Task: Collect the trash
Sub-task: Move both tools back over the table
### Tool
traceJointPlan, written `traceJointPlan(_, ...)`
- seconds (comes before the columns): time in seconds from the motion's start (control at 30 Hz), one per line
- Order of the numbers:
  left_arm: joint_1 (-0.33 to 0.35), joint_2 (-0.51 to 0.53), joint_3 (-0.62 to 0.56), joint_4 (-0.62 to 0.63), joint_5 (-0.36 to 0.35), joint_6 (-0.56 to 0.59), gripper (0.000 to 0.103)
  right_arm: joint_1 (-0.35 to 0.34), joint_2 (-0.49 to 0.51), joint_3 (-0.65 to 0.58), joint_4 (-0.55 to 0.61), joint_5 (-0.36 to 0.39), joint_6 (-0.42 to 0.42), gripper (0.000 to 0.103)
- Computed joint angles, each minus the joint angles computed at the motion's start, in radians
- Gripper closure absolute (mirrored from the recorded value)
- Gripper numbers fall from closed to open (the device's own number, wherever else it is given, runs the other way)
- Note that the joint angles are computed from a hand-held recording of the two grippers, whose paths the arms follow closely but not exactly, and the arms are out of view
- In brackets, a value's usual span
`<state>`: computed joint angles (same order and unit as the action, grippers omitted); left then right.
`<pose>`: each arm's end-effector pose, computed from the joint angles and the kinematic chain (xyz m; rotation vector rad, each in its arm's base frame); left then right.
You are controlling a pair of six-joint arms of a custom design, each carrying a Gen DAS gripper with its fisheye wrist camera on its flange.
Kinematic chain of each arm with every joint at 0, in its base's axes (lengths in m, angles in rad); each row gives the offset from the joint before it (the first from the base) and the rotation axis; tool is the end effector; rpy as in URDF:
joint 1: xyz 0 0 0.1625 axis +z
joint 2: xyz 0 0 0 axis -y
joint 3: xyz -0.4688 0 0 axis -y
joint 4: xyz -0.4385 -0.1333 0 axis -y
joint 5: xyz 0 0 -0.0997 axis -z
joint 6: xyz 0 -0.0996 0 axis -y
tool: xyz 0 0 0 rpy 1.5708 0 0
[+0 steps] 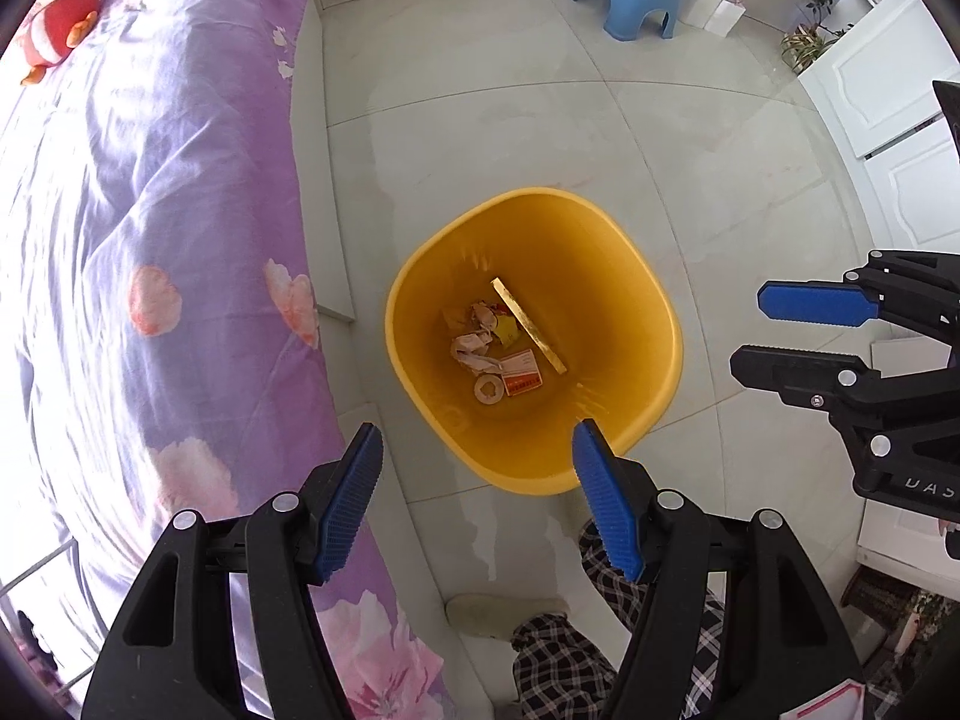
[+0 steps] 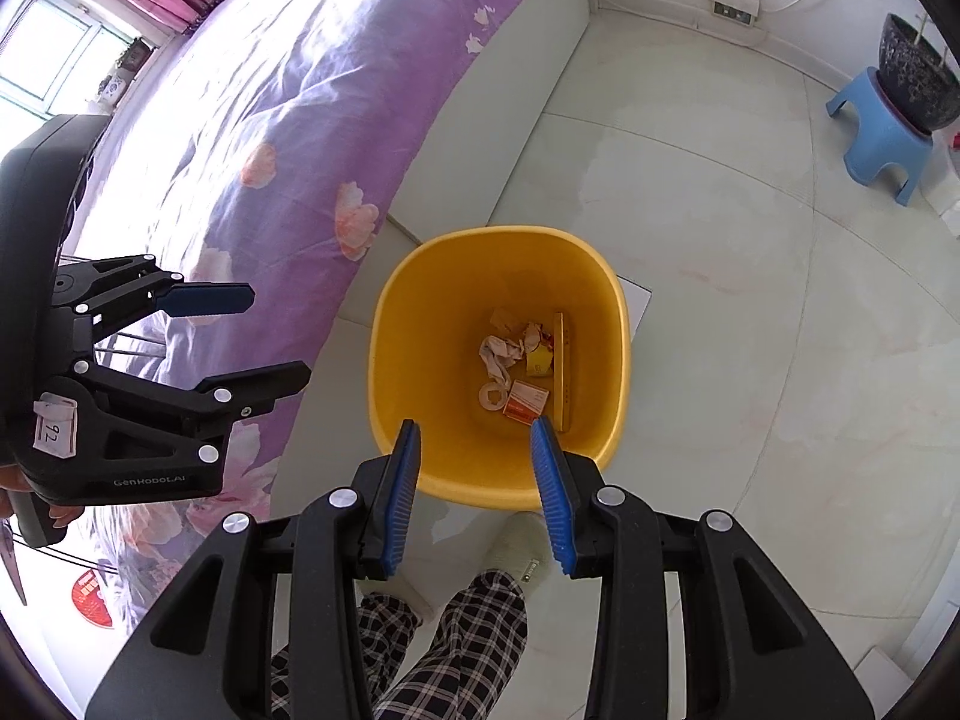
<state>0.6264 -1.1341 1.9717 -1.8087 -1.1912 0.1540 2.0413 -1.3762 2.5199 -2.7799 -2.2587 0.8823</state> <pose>-0.3230 -0.4438 0.1288 1.4420 2.0698 0.5323 0.2333 -0.3041 0.1531 -0.5550 -2.5100 0.6419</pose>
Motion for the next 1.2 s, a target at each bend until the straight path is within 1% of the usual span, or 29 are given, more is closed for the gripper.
traceJointPlan(0.23, -0.025, -0.098, -0.024, 0.041, -0.028, -0.021, 0.037, 0.158, -0.020, -0.111, 0.223, -0.091, 0.132, 0.063)
traceJointPlan(0.33, -0.035, -0.158, -0.033, 0.055, -0.045, -0.037, 0.034, 0.223, -0.010, -0.163, 0.292, -0.117, 0.162, 0.050)
traceJointPlan(0.37, -0.039, -0.177, -0.038, 0.058, -0.046, -0.047, 0.032, 0.241, -0.003, -0.181, 0.311, -0.124, 0.165, 0.046)
traceJointPlan(0.4, -0.040, -0.197, -0.041, 0.060, -0.047, -0.056, 0.031, 0.257, 0.005, -0.199, 0.330, -0.128, 0.165, 0.044)
traceJointPlan(0.5, -0.044, -0.259, -0.052, 0.075, -0.045, -0.092, 0.030, 0.298, 0.021, -0.248, 0.386, -0.122, 0.168, 0.042)
traceJointPlan(0.53, -0.045, -0.281, -0.054, 0.080, -0.040, -0.103, 0.028, 0.313, 0.030, -0.269, 0.408, -0.122, 0.168, 0.041)
traceJointPlan(0.6, -0.044, -0.324, -0.061, 0.090, -0.029, -0.127, 0.026, 0.341, 0.049, -0.312, 0.454, -0.130, 0.165, 0.036)
traceJointPlan(0.7, -0.041, -0.381, -0.066, 0.102, -0.003, -0.164, 0.020, 0.379, 0.084, -0.371, 0.479, -0.144, 0.146, 0.031)
traceJointPlan(0.77, -0.039, -0.425, -0.073, 0.118, 0.018, -0.195, 0.016, 0.398, 0.111, -0.410, 0.488, -0.148, 0.120, 0.028)
traceJointPlan(0.83, -0.034, -0.470, -0.083, 0.137, 0.038, -0.234, 0.011, 0.418, 0.147, -0.451, 0.474, -0.151, 0.078, 0.025)
traceJointPlan(0.87, -0.032, -0.493, -0.087, 0.148, 0.054, -0.256, 0.010, 0.424, 0.162, -0.468, 0.467, -0.152, 0.059, 0.021)
traceJointPlan(0.9, -0.030, -0.515, -0.091, 0.161, 0.070, -0.279, 0.009, 0.433, 0.185, -0.490, 0.449, -0.149, 0.026, 0.018)
traceJointPlan(1.0, -0.024, -0.574, -0.105, 0.205, 0.126, -0.357, 0.006, 0.444, 0.247, -0.547, 0.394, -0.121, -0.084, 0.015)
traceJointPlan(1.2, -0.013, -0.670, -0.147, 0.313, 0.238, -0.524, 0.005, 0.464, 0.377, -0.673, 0.322, -0.081, -0.266, 0.012)
